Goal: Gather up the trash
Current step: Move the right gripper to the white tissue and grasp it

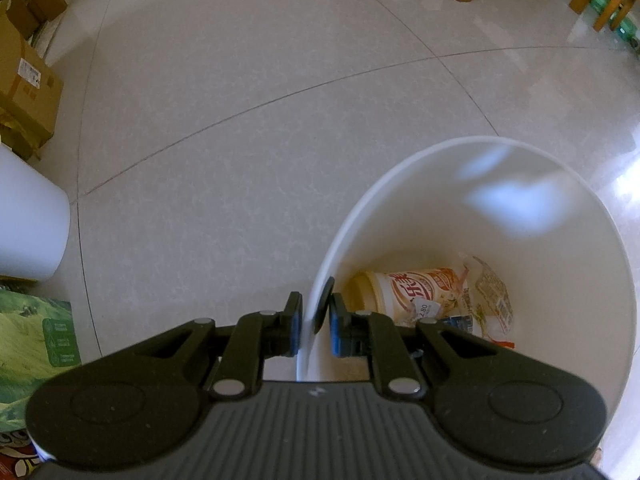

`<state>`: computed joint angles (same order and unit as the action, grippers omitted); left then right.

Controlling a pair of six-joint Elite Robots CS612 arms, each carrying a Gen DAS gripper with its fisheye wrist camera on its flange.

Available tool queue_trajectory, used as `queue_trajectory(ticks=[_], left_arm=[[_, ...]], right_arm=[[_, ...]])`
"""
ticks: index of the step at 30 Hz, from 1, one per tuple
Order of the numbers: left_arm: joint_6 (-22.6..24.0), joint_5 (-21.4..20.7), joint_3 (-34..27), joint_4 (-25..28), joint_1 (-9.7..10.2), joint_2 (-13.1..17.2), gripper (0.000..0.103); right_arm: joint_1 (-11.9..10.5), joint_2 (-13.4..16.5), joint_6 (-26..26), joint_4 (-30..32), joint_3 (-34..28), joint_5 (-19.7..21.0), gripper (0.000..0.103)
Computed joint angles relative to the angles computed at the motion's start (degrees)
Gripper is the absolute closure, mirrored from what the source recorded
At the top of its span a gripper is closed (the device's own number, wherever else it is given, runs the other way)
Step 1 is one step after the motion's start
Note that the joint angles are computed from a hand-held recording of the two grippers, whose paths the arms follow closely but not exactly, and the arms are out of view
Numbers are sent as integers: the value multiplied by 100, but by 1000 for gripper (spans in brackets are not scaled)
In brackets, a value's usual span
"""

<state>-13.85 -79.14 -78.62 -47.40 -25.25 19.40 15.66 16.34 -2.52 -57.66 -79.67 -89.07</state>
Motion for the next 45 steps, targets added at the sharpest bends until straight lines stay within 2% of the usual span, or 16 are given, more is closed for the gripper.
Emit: queue_trajectory(ticks=[4,12,15,17,19,21,24,29,36,38,40,45], left_arm=[[-12,-2,1,-4,2,1,91],[-48,6,18,3,-6,-11,91],[-37,14,16,3,-9,-10,91],[-32,10,17,3,-10,-10,91],[-80,-25,25,9,-3,-17,91],[-86,-32,30,14,7,-18,91],[-69,-17,43,22,7,-27,91],[-34,21,54,25,-4,-34,91],[-49,14,46,25,-4,-29,91],[-40,4,49,25,-1,-31,91],[-33,22,49,26,-4,-30,91],[-30,38,46,24,-13,-28,91]], right_arm=[[-258,249,312,232,-344,-443,0],[-898,791,2051,682,-561,-563,0],[-1051,1004,2712,749,-586,-560,2],[-1102,1121,3060,805,-576,-601,6],[-1155,1272,3426,879,-624,-567,14],[-1175,1393,3737,889,-601,-580,16],[-1177,1519,3884,869,-543,-712,19],[-1223,1689,4060,778,-510,-701,21],[-1233,1805,4149,712,-480,-911,31],[-1245,1846,4166,659,-497,-868,35],[-1248,1873,4189,626,-505,-878,43],[-1239,1895,4018,601,-518,-968,53]])
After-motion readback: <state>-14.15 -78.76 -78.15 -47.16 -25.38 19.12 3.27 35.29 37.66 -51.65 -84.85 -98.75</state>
